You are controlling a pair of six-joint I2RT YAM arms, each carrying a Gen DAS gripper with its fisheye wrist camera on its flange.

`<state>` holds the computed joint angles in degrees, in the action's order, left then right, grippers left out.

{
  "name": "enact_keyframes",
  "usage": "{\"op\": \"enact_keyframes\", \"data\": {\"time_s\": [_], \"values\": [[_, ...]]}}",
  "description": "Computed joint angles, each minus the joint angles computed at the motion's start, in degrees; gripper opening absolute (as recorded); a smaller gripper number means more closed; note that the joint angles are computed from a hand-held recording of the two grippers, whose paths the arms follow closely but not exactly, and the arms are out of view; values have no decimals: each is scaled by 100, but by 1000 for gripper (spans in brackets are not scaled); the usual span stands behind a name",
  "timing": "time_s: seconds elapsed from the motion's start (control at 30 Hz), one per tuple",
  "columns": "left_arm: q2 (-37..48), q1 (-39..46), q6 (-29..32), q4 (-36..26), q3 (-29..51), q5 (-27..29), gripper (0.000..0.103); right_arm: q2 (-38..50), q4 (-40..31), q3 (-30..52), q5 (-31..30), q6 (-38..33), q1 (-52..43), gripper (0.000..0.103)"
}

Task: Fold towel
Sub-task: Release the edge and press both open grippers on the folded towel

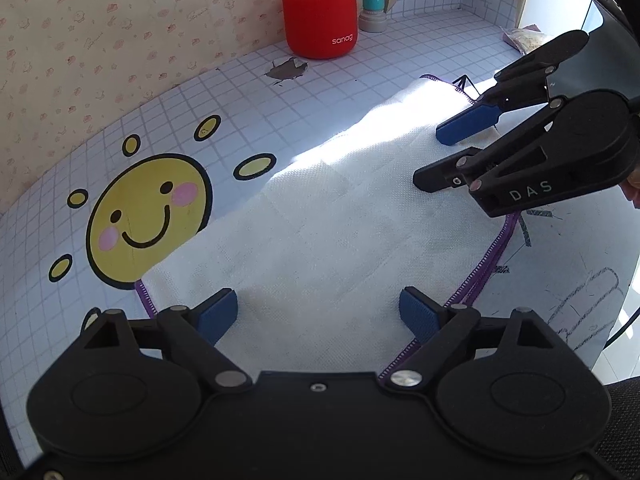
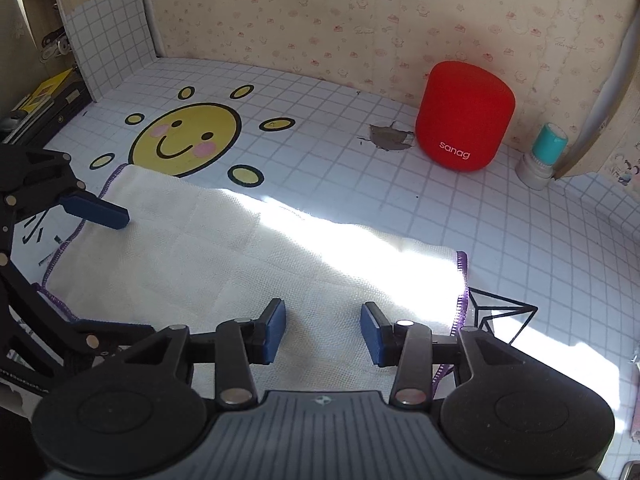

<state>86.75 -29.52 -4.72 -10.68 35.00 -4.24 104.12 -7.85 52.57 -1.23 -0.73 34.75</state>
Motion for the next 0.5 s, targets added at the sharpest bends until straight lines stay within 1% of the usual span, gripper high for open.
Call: {"op": "enact_keyframes", "data": {"time_s": [0.07, 0.23, 0.4, 0.5], "values": [[-1, 119, 56, 117, -67, 140, 95, -11, 25, -37, 11, 59, -54, 50], [149, 390, 475, 329, -10, 356, 95, -44, 80, -110, 70, 181, -91, 53], [462, 741, 847, 385, 277, 545, 95, -111, 85, -190, 264, 482, -19, 57], [559, 765, 902, 295, 411, 551, 96, -247, 208, -403, 392, 680, 34, 61]]}}
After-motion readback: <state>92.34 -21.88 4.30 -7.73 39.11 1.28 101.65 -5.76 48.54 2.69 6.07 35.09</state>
